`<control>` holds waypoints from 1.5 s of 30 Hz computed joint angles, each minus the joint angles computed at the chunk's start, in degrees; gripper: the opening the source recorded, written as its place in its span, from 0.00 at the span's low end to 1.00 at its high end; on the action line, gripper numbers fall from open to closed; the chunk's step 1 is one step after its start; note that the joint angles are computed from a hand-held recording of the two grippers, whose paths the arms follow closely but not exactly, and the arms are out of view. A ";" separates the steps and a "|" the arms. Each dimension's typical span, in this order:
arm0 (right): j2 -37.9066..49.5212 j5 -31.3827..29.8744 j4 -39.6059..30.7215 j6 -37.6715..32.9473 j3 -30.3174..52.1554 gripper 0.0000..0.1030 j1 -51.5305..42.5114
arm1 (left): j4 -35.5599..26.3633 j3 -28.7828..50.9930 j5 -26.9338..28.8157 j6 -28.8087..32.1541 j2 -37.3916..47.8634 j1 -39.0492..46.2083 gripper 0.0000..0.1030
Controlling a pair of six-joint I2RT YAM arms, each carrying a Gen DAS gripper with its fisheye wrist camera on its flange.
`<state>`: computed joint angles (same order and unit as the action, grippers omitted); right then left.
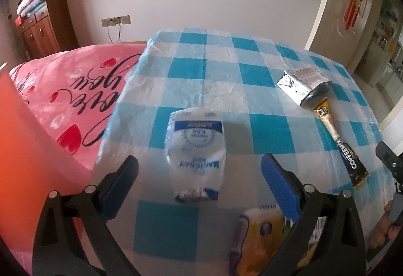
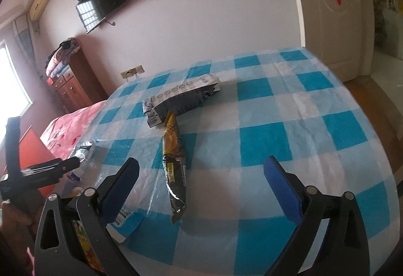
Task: Collect trash
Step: 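Grasp the white Magicday milk bag with the left gripper while the right grasps the coffee stick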
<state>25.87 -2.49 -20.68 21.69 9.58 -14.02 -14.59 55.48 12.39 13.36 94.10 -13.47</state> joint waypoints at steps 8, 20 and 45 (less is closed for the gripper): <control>14.22 -4.01 9.96 -1.73 1.90 0.95 -0.41 | 0.74 2.33 -1.43 -1.82 4.15 -0.63 0.75; 27.33 -1.40 16.73 -2.05 4.39 0.62 4.63 | 1.09 2.90 0.37 -2.54 5.47 0.45 0.57; 22.20 -1.22 12.32 -1.16 3.16 0.27 4.79 | 2.93 -2.67 4.80 -3.54 0.69 2.91 0.57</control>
